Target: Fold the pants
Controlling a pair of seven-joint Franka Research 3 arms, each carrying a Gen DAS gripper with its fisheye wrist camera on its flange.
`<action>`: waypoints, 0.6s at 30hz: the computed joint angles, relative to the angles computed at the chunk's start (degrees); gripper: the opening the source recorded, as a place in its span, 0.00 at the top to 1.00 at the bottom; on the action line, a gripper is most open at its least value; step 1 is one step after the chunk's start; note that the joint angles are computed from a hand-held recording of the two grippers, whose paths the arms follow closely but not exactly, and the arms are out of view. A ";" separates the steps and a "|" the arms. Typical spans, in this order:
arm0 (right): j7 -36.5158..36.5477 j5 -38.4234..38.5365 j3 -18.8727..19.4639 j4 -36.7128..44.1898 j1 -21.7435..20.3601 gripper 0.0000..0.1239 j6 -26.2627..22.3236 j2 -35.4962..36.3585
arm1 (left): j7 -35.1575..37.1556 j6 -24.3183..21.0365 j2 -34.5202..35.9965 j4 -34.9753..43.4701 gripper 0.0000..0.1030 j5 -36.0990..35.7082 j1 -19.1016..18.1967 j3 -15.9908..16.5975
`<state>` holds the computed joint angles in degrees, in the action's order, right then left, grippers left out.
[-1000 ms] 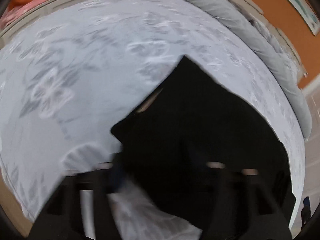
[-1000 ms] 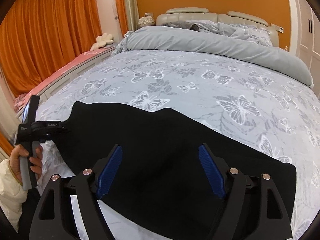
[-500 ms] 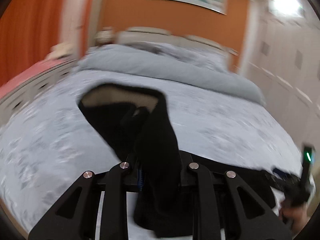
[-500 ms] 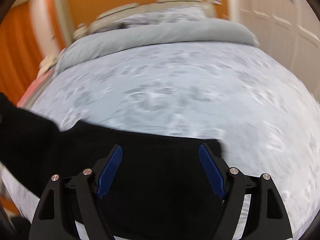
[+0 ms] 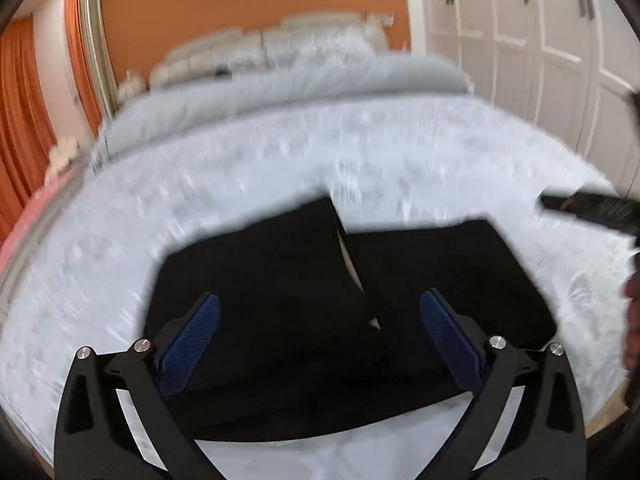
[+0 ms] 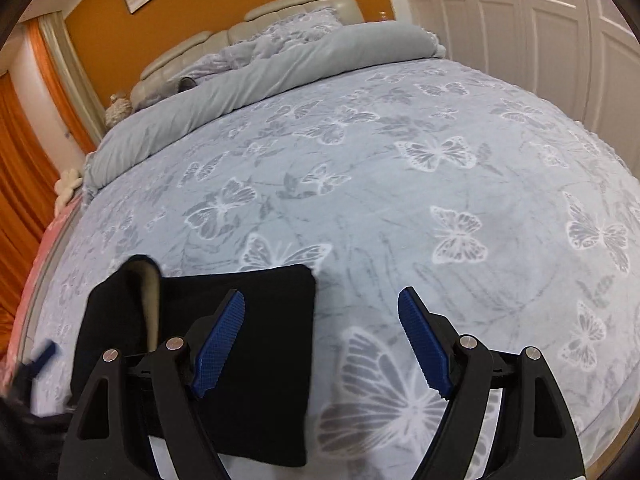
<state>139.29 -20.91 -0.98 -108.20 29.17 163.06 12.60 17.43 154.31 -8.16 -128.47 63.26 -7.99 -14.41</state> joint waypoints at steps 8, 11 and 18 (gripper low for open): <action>-38.40 33.51 20.38 7.89 -10.56 0.34 0.22 7.26 | -2.52 0.96 -8.16 -5.99 0.05 -3.35 8.47 3.23; -39.09 31.56 17.72 15.46 -5.43 0.32 -4.81 12.36 | -3.86 1.40 -8.09 -8.50 0.05 -4.54 11.19 4.72; -31.59 26.26 7.35 34.29 5.94 0.32 -20.62 24.53 | -2.53 3.24 -9.40 -11.98 0.05 -6.66 14.52 5.14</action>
<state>107.69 5.35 6.37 -73.91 35.11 142.43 37.13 14.90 157.54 -17.56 -140.46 56.59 6.53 -9.27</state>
